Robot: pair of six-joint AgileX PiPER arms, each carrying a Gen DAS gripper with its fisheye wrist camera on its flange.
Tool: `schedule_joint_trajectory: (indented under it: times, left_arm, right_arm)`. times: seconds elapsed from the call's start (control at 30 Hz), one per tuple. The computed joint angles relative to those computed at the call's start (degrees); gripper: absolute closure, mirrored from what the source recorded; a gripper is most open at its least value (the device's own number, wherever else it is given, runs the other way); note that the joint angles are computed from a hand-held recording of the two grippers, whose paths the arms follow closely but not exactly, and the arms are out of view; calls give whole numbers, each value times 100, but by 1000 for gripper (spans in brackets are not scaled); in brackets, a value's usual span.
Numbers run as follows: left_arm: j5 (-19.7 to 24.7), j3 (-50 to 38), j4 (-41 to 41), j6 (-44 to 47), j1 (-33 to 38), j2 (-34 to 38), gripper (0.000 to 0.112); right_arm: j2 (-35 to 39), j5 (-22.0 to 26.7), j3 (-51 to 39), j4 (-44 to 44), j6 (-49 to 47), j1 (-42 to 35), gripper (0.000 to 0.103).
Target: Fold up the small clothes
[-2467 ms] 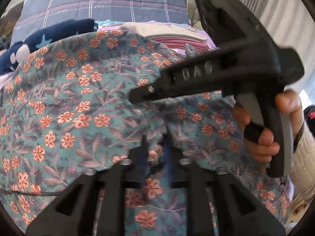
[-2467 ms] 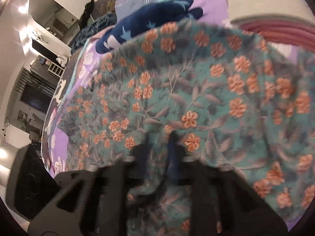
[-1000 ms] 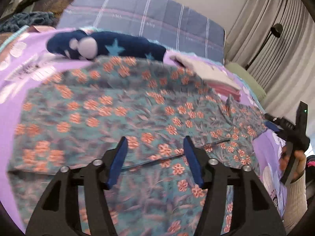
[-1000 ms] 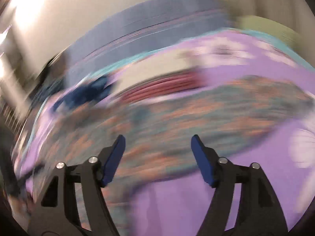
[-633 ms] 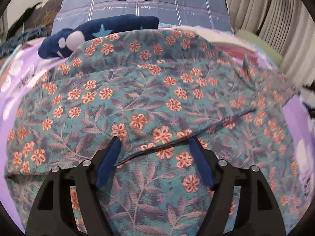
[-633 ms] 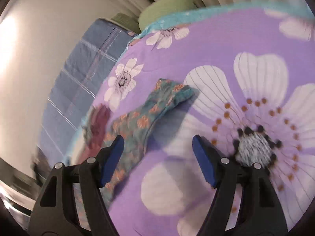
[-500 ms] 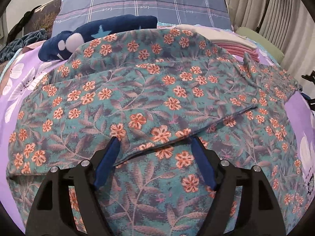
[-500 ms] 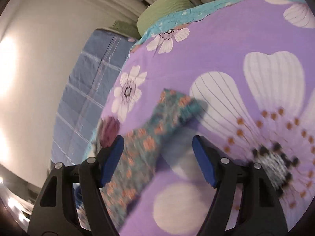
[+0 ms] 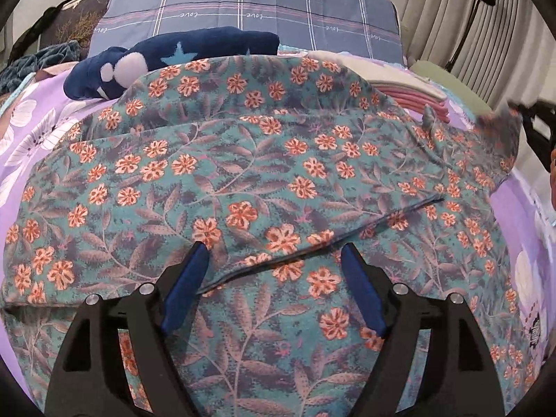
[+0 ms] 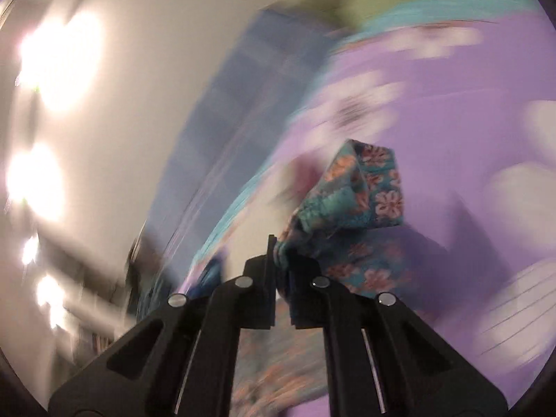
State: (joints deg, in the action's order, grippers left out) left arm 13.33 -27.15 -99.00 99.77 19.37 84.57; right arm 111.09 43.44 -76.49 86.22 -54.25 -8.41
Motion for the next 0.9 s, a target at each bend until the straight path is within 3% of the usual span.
schedule_joint_trajectory:
  times: [0.17,0.27,0.37,0.5,0.67,0.73,0.9]
  left_arm:
    - [860,62,140,4,674,59,33]
    - [1387,82,208,24,1070,159,33]
    - [1750,90,234,65,1326,256,33]
    - [2252,95,376,-12,1687,324,33]
    - [4047,-164,1149,-859,2369,663,33]
    - [4105,-331,1321,-1250,2132,655,33]
    - [3710,-858,1296,-2126,1517,1095,33]
  right_arm:
    - [-22,316,257,23,-1062,2060,96]
    - [446,-181,41,-1016,-546,3094,96]
    - [839,-673,-162,-2265,432,3604,93]
    - [851,-985,56,-2125,157,3703,93]
    - [503,-1340,927,-1192,-921,3821,93]
    - [485,-1397,1032,-995,-1167,3831,93]
    - [482,-1320,1057,-894,-1292,3752,93]
